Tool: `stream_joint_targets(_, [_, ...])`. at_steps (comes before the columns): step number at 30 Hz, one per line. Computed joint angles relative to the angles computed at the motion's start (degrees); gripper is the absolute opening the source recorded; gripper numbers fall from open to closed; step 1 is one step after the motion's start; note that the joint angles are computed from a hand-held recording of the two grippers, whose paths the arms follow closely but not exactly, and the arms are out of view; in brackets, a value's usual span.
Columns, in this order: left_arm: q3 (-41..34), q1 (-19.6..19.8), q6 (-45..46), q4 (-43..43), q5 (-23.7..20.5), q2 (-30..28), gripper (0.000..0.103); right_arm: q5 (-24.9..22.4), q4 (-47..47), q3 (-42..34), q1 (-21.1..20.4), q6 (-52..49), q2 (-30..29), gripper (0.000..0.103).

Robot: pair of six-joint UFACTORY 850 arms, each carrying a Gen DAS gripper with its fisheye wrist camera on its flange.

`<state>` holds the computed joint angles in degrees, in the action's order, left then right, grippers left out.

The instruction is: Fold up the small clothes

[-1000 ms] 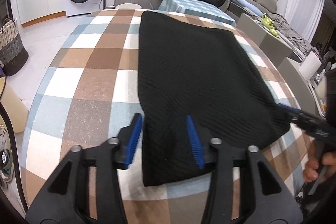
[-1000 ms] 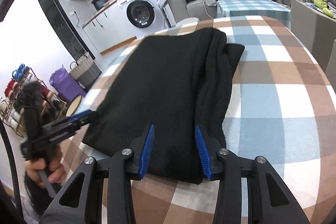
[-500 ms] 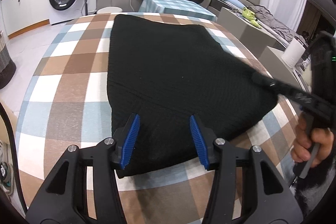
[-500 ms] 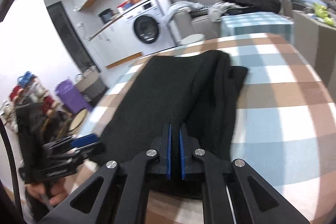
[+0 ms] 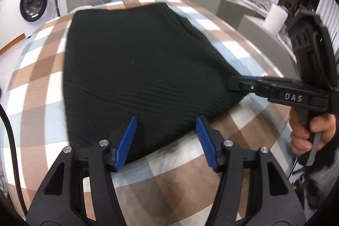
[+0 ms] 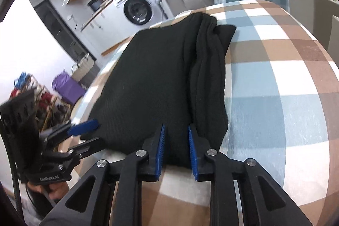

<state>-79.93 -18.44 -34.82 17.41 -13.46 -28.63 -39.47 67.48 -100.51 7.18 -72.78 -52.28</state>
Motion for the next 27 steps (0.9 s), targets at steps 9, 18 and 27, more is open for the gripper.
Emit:
stream_joint_targets(9, [1.27,0.19,-4.73,3.36,0.47,1.09,0.056,-0.25,9.95,4.77,-0.62,-12.21,2.92,0.009])
stream_joint_targets(18, [5.05,2.2,-21.34,16.38,2.48,4.36,0.056,3.34,6.48,4.07,-0.86,-6.46,2.96,0.034])
stream_joint_targets(27, [6.04,6.28,-36.1,24.02,-1.05,3.79,0.056,4.55,1.58,-4.33,-0.14,5.33,-2.57,0.04])
